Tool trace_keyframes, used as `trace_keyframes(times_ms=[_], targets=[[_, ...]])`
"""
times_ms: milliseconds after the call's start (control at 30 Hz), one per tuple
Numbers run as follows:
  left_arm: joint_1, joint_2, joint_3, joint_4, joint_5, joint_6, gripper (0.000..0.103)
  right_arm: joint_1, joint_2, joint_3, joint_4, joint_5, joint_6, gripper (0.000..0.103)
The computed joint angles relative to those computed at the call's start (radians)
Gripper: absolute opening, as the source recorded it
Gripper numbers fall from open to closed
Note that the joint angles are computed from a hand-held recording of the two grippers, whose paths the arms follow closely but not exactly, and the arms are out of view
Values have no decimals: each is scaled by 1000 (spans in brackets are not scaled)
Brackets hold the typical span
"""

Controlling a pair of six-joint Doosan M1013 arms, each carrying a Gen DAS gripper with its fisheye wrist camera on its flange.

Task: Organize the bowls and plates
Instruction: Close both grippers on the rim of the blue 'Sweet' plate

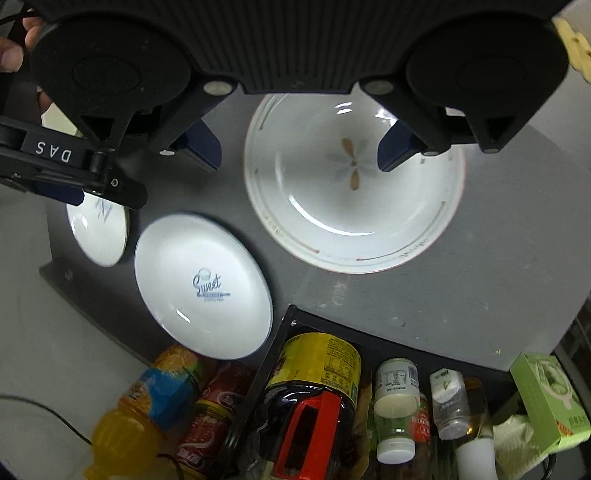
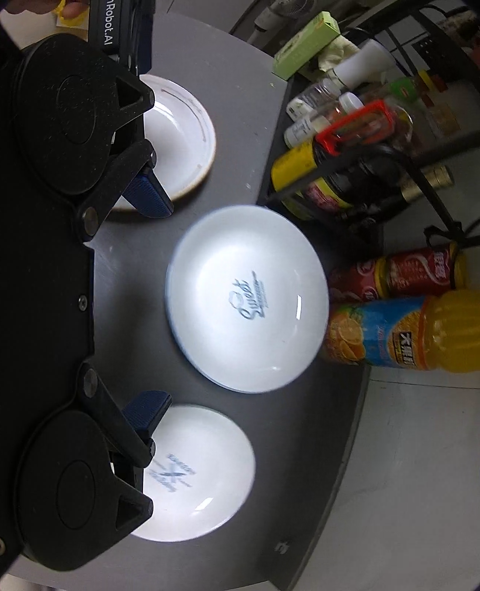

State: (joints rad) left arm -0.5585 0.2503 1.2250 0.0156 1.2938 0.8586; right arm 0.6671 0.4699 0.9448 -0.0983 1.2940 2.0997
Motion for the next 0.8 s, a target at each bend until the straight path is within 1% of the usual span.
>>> trace_keyframes(times_ms=[167,233,333,400,467,533,567,633,667,733,800], targets=[[-5,30,-21,8,-24,-70,90,-29,20,-16,27,-1,-62,100],[-5,42,-29,10,-33,-95,87,-37,27,-21,33,-5,-88,100],[0,60,-40,-15,-48,-129,83,-51,44,-37,42,8,-114,96],[4,70,-43,-27,-72,-155,82,-62,48,-39,59,1,-127,93],[7,82,-47,-34,-91,-183,80,-73,58,-47,62,4,-137,88],[11,89,-45,-47,-116,-216,73,-83,66,-50,56,3,-134,84],[13,92,-42,-56,-131,-235,71,-88,69,-50,56,0,-129,78],[16,101,-44,-68,-147,-261,63,-100,78,-54,69,5,-121,71],[17,105,-43,-73,-158,-271,61,-106,82,-54,80,5,-118,66],[18,114,-46,-76,-173,-285,56,-118,87,-50,104,1,-119,63],[21,122,-46,-87,-188,-287,54,-125,94,-48,115,-1,-126,60]])
